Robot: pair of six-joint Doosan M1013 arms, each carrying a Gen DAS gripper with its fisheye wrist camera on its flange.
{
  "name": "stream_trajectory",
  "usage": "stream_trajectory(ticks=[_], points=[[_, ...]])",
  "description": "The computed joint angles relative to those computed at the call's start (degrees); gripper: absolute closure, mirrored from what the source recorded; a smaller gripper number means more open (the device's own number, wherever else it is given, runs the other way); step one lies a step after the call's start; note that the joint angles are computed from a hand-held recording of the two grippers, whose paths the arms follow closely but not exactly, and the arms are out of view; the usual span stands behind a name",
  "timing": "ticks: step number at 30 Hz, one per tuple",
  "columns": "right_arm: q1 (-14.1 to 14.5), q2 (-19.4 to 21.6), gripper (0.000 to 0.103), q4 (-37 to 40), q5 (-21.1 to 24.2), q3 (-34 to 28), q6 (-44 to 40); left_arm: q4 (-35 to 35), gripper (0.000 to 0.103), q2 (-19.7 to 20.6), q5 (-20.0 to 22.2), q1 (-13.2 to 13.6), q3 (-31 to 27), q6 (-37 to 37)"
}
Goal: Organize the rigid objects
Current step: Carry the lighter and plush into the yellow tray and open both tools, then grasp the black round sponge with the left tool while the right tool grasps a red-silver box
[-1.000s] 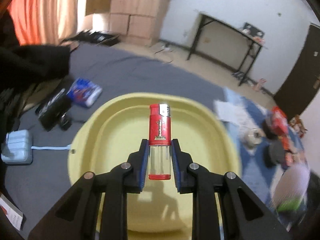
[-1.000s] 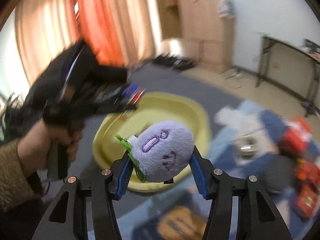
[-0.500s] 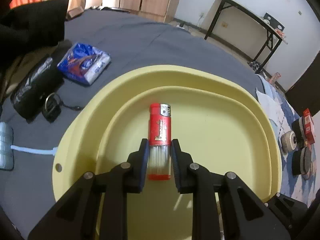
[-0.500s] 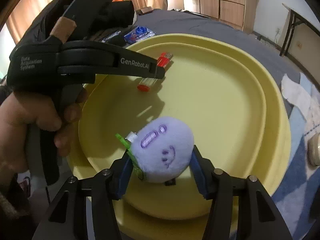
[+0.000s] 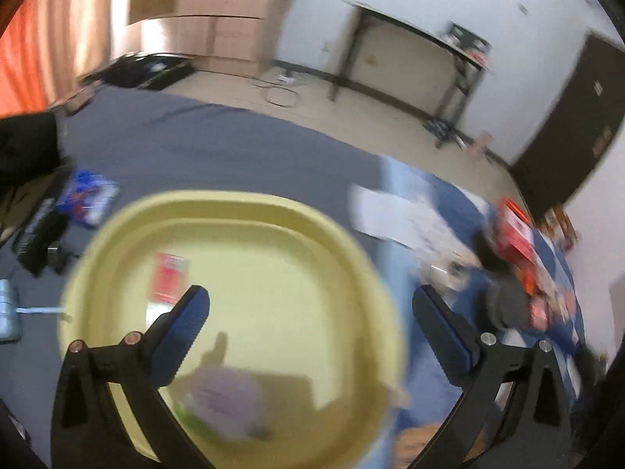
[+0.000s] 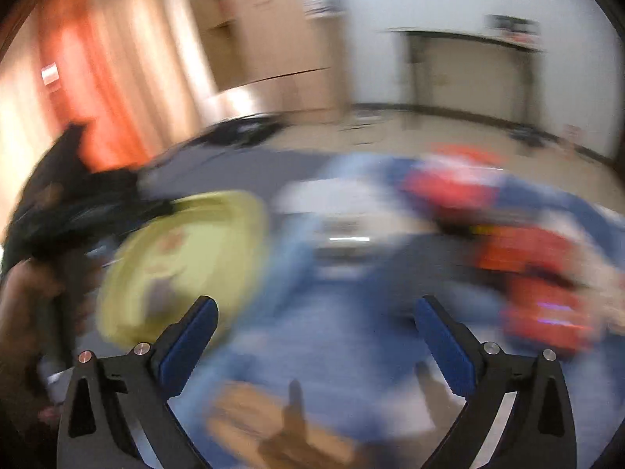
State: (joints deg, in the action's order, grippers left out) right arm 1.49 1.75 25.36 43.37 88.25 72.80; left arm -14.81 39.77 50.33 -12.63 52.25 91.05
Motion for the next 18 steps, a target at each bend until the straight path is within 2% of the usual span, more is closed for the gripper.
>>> stream_trajectory(ticks=[2,5,9,11,13,14,18], points=[[-4.97,-1.02,0.000,-3.09,-0.08,1.31,2.18,-2.69,0.000,0.51,2.54,-2.19,-1.10,3.70],[-11.84,-2.14,0.000,0.46,-0.48,3.21,-5.08,-4.81,0.000,1.04,5.38,-5.37,-1.97,8.59],[-17.10,-1.66,0.000,-0.56,1.04,3.22,-6.84,-0.03,0.000,1.84,4.99,-8.97,-3.02,8.96],[-19.70,-2.15,0.000,4.32,2.17,3.85,-11.56,2.09,0.000,2.94,6.03,-10.21,-4.64,8.55],[-19.89,-1.50,0.000,6.16,2.33,3.78,-14.16,4.88,0.000,3.80,7.11,-11.22,-5.90,8.05],[-19.48,-1.35,0.000,4.62,2.11,3.86,-13.62,6.01,0.000,3.40,6.57,-11.58,-5.12,7.79],[-21.09,0.43,0.000,2.06,2.64,3.60,-15.76,10.23,0.000,4.99,7.27,-12.50,-7.21,5.85]])
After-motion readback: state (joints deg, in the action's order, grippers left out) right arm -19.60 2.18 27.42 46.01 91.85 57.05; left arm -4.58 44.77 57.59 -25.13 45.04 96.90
